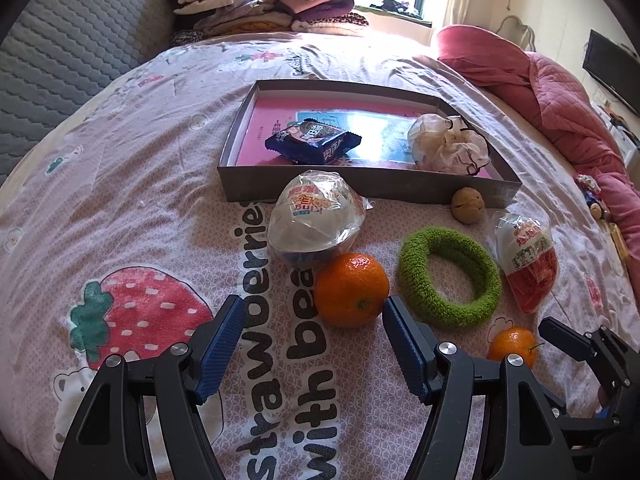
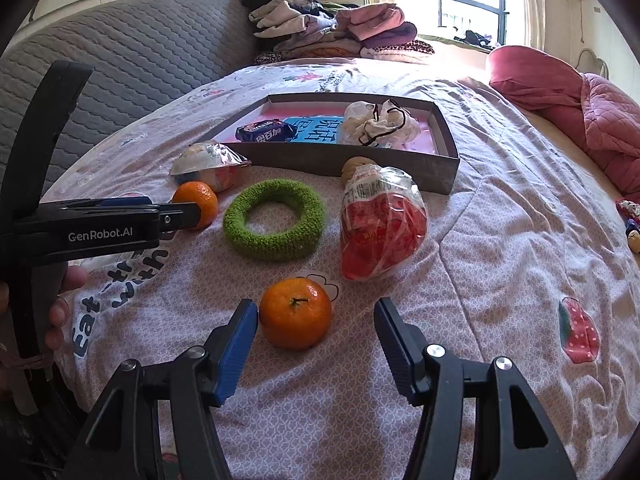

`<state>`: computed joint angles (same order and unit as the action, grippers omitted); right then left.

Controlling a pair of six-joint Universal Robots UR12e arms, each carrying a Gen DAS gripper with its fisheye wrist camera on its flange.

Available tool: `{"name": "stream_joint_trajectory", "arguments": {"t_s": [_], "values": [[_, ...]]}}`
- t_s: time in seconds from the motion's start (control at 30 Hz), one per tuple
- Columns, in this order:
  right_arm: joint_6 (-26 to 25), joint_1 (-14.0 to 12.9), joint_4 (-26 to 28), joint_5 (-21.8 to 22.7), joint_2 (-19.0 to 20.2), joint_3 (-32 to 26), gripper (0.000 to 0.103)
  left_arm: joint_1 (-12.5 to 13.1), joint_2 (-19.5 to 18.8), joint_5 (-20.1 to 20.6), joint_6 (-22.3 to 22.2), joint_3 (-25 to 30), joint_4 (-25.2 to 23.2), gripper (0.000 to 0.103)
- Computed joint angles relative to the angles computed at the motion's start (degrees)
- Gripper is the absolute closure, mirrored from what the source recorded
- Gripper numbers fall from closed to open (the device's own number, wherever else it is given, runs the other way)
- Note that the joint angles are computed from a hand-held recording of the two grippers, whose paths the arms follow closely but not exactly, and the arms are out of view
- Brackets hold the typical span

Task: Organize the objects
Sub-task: 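Grasp one tangerine with left tool while right tool grasps the other tangerine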

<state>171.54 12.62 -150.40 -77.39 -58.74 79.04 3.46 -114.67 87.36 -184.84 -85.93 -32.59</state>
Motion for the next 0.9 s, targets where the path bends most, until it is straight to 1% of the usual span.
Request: {"name": "stream_joint_trajectory", "arguments": {"t_s": [0.57, 0.73, 0.8, 0.83, 0.87, 0.9], "values": [[0.41, 0.22, -1.04, 0.32, 0.73, -0.04, 0.043, 0.02, -1.95, -2.51, -1.04, 1.9, 0.48, 0.031], [0.17, 0.09, -1.23, 1.35, 0.85, -0.07, 0.05, 0.08, -2.53, -3.47, -1.45, 2.41, 0.48, 0.031], [-0.18, 0.03, -1.01, 1.87, 0.87, -0.05, 0.055, 0.11, -2.59, -3.77, -1.57, 2.36, 0.8, 0.035], [-0.44, 0.03, -0.76, 2.11, 0.92, -0.13, 0.056, 0.14, -2.58, -3.96, -1.51, 2.31, 0.83, 0.039], [-0.63, 0.1, -0.59, 2.06, 0.94, -0.16, 0.058, 0.15, -2.55, -3.95, -1.46, 2.22, 0.84, 0.046], [-0.83, 0.11, -0.56, 2.12, 0.95, -0.15, 0.06, 0.12, -2.57, -3.82, -1.38, 2.21, 0.79, 0.049]]}}
